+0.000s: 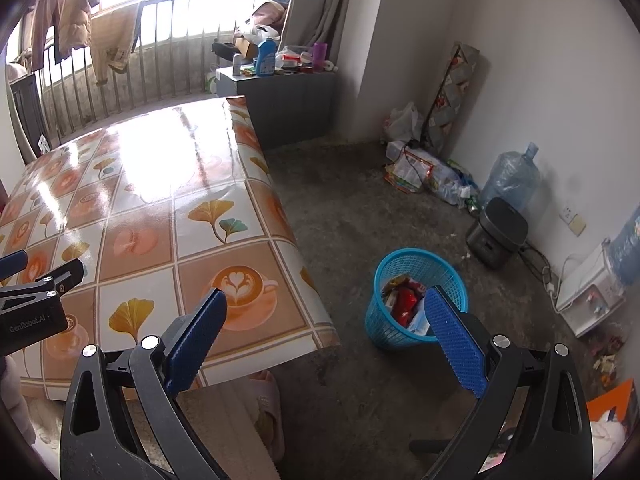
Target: Collect trash
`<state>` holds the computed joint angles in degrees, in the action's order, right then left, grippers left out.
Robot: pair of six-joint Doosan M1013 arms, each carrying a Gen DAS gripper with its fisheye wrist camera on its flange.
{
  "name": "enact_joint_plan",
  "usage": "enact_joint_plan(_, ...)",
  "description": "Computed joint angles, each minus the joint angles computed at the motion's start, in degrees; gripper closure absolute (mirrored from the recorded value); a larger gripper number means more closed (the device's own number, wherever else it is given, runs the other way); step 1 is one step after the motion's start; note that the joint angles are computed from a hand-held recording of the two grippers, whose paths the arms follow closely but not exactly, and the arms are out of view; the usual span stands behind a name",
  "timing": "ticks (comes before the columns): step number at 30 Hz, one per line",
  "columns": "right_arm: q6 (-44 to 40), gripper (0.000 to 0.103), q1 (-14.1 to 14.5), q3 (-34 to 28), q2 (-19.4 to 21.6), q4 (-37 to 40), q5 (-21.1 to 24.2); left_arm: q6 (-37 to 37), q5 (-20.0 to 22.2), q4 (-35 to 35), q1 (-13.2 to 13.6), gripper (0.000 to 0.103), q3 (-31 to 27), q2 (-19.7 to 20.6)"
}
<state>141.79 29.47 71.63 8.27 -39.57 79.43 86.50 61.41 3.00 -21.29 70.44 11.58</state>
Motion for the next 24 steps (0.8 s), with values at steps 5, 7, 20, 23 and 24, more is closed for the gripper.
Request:
enact_joint_plan(5, 0.04, 0.008, 0.01, -0.02, 0.00, 0.00, 0.01, 0.24, -0.09, -0.12, 0.05, 0.006, 0.07, 0.00)
enact_joint_plan(7, 0.02, 0.008, -0.01, -0.02, -0.01, 0.00, 0.04, 0.29, -0.10, -0.13, 0.06, 0.006, 0.10, -0.02)
enact_joint_plan(20, -0.22, 0.008, -0.14, 0.04, -0.08, 0.04, -0.06, 1.05, -0.06, -0.27, 0.01, 0.006, 0.00, 0.05)
enact_joint_plan(23, -0.14, 0.008, -0.10, 0.27, -0.20, -0.05, -0.10, 1.34, 0.02, -0.38, 0.00, 0.006, -0.11, 0.12)
enact_joint_plan(24, -0.13, 0.008, -0.10, 0.27, -0.22, -0.03, -0.06, 1.42, 0.01, -0.40, 0.00, 0.006, -0.10, 0.12)
